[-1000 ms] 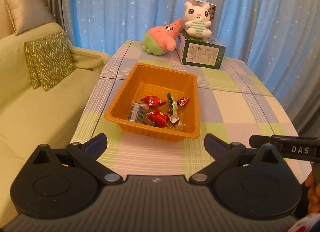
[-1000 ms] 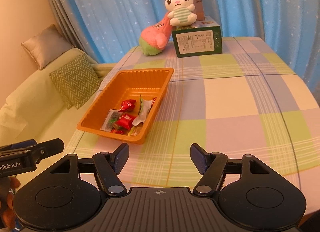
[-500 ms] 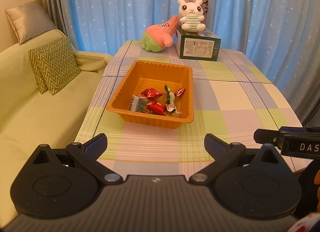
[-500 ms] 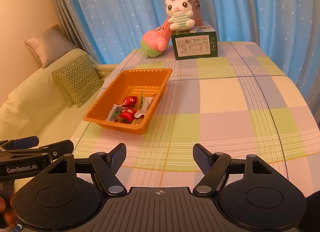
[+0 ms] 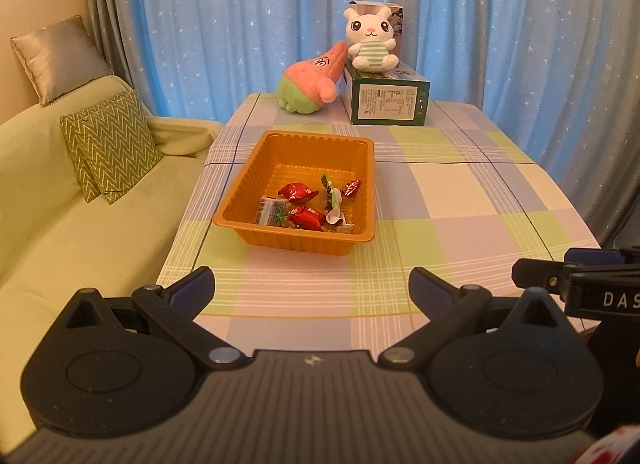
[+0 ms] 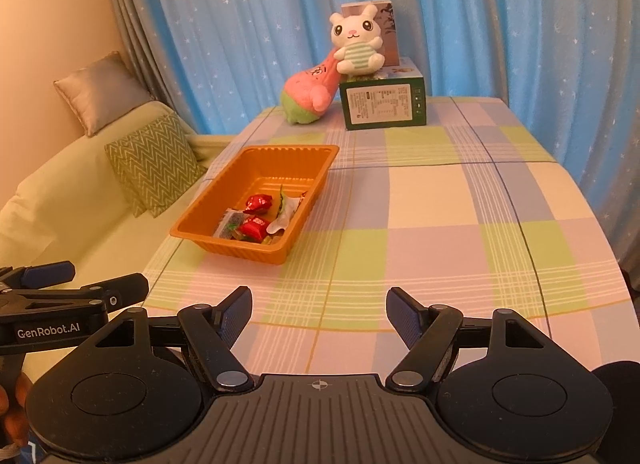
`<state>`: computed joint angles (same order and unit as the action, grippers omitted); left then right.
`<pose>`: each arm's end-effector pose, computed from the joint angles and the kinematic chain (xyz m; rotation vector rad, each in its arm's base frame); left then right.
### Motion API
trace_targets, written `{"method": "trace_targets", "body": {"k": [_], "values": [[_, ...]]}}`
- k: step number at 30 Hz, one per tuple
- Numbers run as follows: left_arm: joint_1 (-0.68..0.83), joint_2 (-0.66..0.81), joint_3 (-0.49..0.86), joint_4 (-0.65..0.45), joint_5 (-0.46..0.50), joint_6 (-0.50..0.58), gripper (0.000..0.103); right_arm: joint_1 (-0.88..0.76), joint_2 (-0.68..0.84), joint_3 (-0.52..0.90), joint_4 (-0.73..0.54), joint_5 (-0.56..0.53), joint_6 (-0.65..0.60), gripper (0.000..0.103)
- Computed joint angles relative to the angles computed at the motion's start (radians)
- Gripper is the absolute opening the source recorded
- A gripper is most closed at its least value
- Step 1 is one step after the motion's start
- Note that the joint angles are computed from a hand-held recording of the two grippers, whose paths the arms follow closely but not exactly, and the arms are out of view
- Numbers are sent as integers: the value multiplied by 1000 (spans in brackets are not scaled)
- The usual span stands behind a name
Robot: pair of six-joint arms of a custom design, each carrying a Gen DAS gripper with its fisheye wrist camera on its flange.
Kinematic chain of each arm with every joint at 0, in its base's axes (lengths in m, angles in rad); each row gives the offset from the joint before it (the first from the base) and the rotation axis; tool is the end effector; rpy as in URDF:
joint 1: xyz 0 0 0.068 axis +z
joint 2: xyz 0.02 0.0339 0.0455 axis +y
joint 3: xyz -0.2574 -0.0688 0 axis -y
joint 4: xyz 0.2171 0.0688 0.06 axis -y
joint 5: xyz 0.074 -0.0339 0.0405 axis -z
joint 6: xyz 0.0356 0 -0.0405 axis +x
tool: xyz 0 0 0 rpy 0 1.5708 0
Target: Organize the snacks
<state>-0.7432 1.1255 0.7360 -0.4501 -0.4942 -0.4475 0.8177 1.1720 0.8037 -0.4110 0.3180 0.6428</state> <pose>0.1610 -0.1250 0.2405 0.1178 2.2824 -0.0132 0.1592 0.1535 0.2527 -0.0479 2.3301 0.3703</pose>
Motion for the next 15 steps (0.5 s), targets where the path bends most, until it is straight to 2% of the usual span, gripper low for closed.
{"method": "trace_targets", "body": {"k": [15], "values": [[-22,-42,1,-31,-24,-14,103,28,-11,17,-24,25,-3,74]]}}
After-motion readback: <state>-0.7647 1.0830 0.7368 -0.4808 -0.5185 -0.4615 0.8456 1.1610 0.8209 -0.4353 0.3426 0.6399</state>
